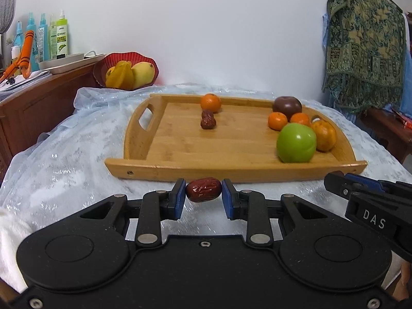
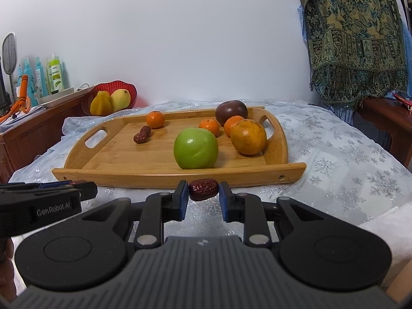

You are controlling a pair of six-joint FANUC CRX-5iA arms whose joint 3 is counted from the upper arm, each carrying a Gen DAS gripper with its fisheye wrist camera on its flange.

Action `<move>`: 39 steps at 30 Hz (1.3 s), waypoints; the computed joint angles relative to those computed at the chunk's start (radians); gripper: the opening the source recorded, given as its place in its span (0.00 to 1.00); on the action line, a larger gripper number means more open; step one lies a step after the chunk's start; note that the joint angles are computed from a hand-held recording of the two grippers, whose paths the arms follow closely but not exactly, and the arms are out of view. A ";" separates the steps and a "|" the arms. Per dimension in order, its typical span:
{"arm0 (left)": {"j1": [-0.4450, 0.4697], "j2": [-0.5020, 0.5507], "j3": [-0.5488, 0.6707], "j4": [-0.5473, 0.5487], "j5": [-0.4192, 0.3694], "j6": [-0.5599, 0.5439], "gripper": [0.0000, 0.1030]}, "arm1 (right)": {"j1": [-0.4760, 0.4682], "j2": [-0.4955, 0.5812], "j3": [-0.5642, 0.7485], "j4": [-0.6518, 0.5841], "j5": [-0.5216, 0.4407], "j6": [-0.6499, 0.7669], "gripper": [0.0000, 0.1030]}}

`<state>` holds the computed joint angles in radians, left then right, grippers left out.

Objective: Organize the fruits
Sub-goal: 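Carry both red dates over the tray with both tools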

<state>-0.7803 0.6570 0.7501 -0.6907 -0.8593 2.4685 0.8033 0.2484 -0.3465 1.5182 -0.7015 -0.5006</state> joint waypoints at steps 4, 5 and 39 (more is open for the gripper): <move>0.025 -0.003 -0.002 0.030 0.031 -0.034 0.27 | -0.014 0.007 0.015 0.016 0.015 0.004 0.29; 0.031 -0.004 -0.002 0.037 0.038 -0.045 0.27 | -0.018 0.010 0.020 0.016 0.017 0.008 0.29; 0.167 0.182 0.271 0.336 0.032 -0.348 0.27 | -0.151 0.149 0.265 0.022 0.158 0.179 0.29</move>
<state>-0.6134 0.8393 1.0209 -0.3549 -0.8275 2.1209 0.6527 0.3978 -0.0813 1.5401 -0.5439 -0.3217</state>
